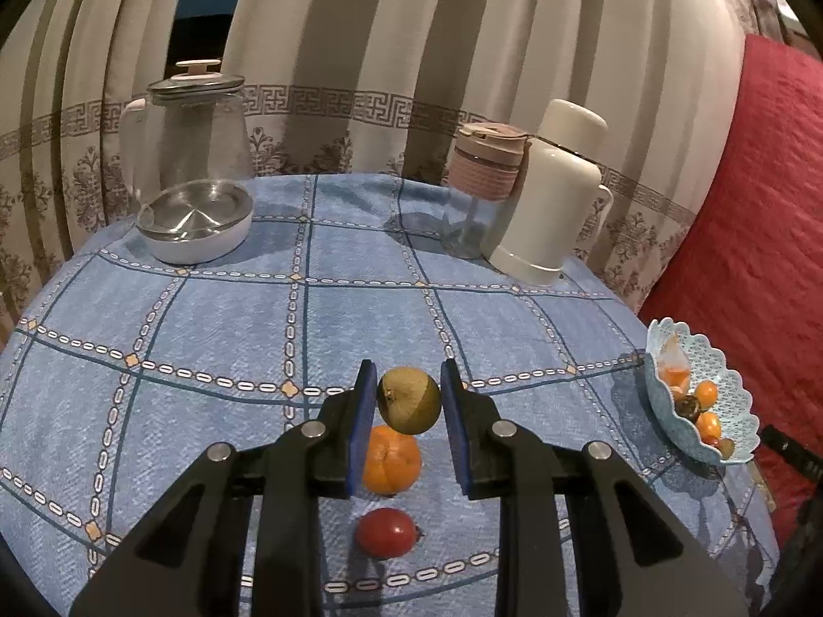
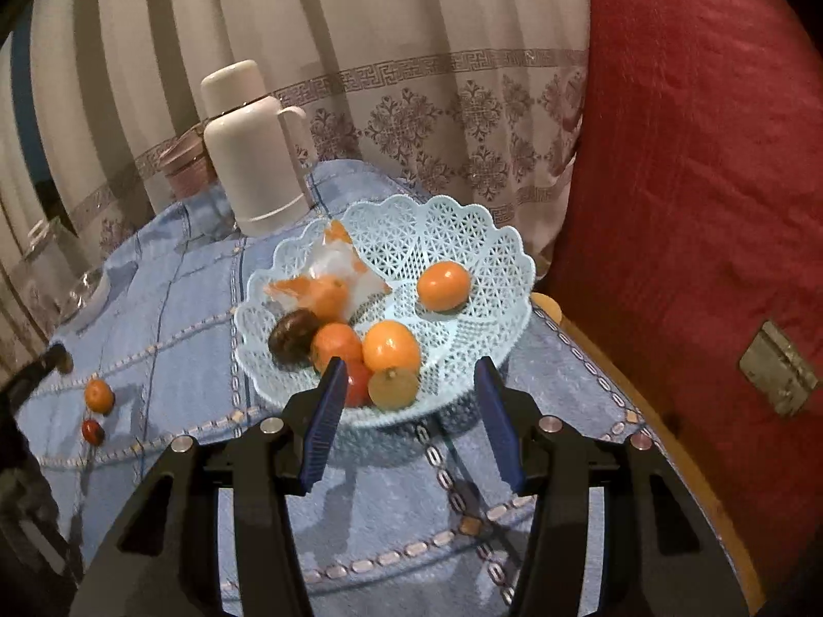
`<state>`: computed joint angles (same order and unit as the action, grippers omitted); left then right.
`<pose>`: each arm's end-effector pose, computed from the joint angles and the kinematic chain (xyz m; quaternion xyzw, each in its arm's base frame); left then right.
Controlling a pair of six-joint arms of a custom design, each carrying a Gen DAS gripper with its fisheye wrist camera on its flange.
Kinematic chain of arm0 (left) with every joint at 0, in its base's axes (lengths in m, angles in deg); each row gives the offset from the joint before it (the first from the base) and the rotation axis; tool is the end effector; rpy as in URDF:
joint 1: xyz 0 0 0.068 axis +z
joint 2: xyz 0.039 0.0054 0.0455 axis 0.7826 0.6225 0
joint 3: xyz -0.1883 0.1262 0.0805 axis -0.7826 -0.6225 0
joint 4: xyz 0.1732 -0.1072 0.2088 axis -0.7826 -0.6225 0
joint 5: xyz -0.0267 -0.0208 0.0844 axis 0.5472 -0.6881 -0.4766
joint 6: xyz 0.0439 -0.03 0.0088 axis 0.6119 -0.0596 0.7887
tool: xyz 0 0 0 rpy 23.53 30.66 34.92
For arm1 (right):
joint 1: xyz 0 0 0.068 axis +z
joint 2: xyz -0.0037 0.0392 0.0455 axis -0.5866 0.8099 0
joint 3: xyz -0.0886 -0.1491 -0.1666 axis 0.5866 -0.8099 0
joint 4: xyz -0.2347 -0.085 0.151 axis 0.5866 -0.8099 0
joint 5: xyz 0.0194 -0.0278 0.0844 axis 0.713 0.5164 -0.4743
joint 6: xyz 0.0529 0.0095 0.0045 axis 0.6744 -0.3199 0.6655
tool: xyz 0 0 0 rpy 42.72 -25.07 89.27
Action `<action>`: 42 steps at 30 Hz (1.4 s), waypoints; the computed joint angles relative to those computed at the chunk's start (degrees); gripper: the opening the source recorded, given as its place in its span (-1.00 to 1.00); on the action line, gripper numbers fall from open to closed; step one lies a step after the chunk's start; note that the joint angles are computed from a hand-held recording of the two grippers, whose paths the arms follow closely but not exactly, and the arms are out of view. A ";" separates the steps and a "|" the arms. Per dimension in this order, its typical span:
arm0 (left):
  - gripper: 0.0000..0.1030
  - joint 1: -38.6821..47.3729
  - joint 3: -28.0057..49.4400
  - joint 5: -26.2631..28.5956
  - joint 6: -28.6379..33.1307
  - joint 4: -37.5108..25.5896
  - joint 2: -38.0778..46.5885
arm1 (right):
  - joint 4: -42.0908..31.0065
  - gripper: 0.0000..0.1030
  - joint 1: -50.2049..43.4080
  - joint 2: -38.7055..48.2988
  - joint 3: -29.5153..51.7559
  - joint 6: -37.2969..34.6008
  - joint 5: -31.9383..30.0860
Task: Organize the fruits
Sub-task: 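Carry the small yellow fruit with the left tool into the basket and open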
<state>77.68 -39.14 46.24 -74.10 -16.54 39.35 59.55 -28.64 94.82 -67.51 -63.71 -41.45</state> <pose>0.2177 0.0934 0.1072 -0.1236 0.8625 -0.0478 0.4884 0.2226 0.0288 0.1431 0.0223 0.9100 0.0677 0.4084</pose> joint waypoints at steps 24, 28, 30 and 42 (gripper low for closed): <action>-0.50 -37.55 5.52 -16.07 -13.15 -5.41 1.35 | 2.86 0.03 -7.44 0.28 -5.91 -8.12 -14.78; -0.50 -42.85 9.56 -17.80 -14.66 -3.65 7.89 | 3.37 0.03 -7.41 0.71 -6.41 -9.47 -16.94; -0.50 -44.87 11.59 -18.62 -15.08 -3.18 11.00 | 3.39 0.03 -7.82 0.67 -6.64 -9.72 -18.06; -0.50 -51.14 20.54 -21.30 -16.00 -1.66 24.50 | 4.12 0.03 -10.50 1.56 -6.70 -9.50 -22.66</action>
